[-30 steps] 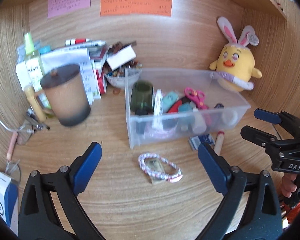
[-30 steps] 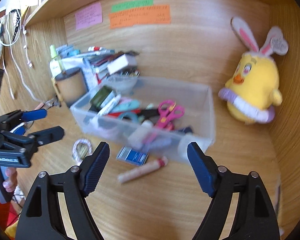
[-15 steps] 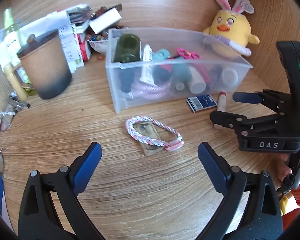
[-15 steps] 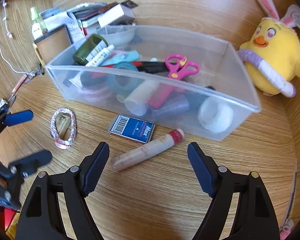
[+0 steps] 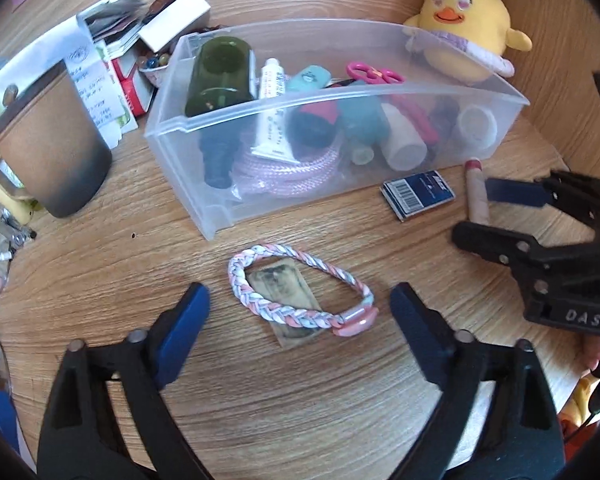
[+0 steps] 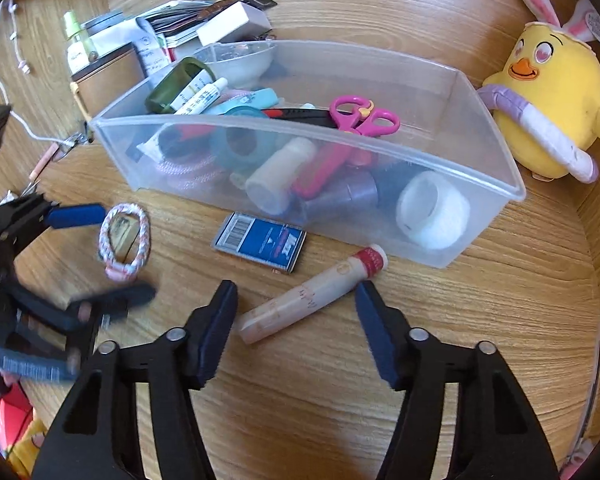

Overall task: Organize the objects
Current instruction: 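Move the right gripper to the beige lip balm tube while the left moves to the braided bracelet, then grasp the lip balm tube with the right gripper while the left grasps the braided bracelet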

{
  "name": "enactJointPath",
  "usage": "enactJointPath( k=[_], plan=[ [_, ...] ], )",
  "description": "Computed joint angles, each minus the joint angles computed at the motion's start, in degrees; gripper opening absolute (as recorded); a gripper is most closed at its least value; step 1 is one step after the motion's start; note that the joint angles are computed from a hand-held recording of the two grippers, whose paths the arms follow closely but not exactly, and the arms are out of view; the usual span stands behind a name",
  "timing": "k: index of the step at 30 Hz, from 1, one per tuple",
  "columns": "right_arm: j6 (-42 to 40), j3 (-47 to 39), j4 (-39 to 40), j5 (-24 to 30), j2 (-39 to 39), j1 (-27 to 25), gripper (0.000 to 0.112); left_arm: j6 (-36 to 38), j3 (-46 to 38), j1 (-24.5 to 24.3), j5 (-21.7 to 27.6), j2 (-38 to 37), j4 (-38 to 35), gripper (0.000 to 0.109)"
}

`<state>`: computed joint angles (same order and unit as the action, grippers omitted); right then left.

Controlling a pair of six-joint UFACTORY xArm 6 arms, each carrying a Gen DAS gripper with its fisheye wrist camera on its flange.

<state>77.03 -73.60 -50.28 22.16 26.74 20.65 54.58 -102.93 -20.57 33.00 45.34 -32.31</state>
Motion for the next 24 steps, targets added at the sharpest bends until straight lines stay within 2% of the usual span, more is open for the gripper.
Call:
enactJointPath(
  k=[1,3,9,11,13,16,22,24],
  plan=[
    [0.2,0.8,-0.4,-0.5,-0.5,0.0,0.050,-0.2,0.0,0.1,-0.4,0.0,-0.5,0.076],
    [-0.5,1.6,0.2,-0.7,-1.4,0.1,0.044,0.2,0.0,0.4,-0.4,-0.2,-1.5,0.066],
    [0.2,6.5,-0.8,-1.9,-5.0,0.4,0.027,6.1,5.0,-0.2,-5.7,-3.4,-7.7,0.054],
    [0.1,7.7,-1.0,-1.9,-5.9,0.2,0.021,8.0,5.7,-0.6,-6.8,-4.1,-9.0,0.046],
    [1.1,9.3,-1.7,-2.1,-7.2,0.1,0.019,9.4,6.5,-1.1,-7.2,-4.7,-10.0,0.031],
    [3.1,12.2,-3.0,-2.4,-9.3,-0.2,0.017,12.9,7.3,-1.4,-6.1,-5.5,-12.6,0.022],
    [2.8,15.9,-2.8,-0.5,-12.6,0.5,0.015,15.8,10.7,-1.8,-5.2,-8.1,-14.1,0.022],
    [3.0,17.1,-3.3,-1.6,-13.6,0.2,0.015,15.7,12.2,-1.3,-4.6,-9.5,-15.0,0.024]
  ],
)
